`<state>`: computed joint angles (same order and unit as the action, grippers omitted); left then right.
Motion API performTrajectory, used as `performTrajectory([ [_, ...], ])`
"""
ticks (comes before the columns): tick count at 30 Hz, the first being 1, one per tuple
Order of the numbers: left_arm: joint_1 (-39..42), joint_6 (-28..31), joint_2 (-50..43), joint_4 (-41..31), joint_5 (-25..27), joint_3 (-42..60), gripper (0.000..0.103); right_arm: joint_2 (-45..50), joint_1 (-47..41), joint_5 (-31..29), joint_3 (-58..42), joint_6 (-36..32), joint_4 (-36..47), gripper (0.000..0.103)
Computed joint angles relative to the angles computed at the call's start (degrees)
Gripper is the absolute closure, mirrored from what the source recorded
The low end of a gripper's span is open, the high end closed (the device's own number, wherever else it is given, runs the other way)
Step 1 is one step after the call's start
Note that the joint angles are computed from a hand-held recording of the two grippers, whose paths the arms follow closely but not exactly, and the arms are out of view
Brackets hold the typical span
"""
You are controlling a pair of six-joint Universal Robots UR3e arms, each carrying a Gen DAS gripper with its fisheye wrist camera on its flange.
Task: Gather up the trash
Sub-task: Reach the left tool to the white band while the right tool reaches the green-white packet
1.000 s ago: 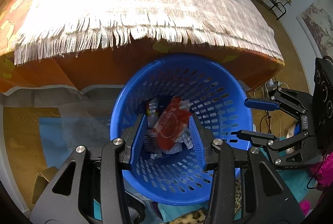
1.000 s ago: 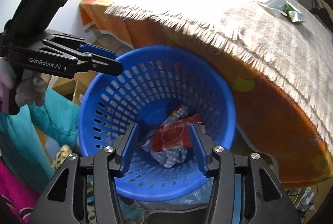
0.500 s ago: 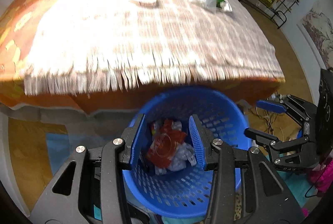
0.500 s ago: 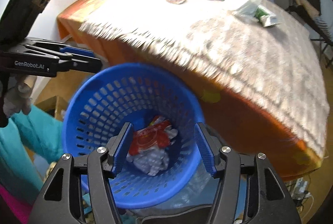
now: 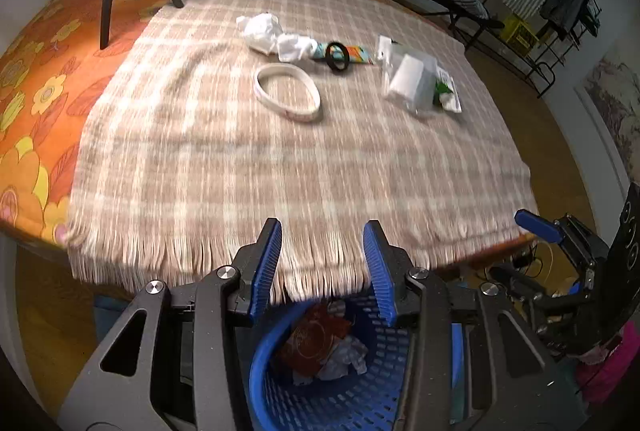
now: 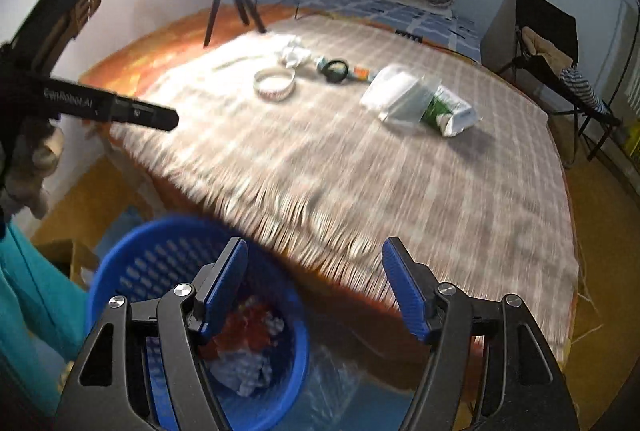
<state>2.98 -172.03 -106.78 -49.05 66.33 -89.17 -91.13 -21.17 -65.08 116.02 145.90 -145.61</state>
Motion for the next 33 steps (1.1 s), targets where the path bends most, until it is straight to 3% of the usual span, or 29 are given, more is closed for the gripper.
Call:
performTrajectory([
  [22, -2.00, -6.81, -29.90, -16.09, 2.98, 44.88, 0.063, 39.83, -0.63, 6.23, -51.18, 17.30, 18.27, 0.034],
  [24, -2.43, -7.18, -33.17, -18.35, 4.05, 50.28, 0.073, 42.90, -0.35, 6.53, -55.17, 18.66, 19.85, 0.034],
  [31, -2.46, -8.81, -42.88, -26.33, 4.40, 66.76, 0.075, 51.21, 1.30, 5.84, -67.10, 21.36, 23.64, 0.034],
  [33, -2.42, -9.00, -45.85, -29.44, 4.33, 72.35, 0.084, 53.63, 1.86, 5.12, -70.78, 22.32, 24.53, 0.034],
])
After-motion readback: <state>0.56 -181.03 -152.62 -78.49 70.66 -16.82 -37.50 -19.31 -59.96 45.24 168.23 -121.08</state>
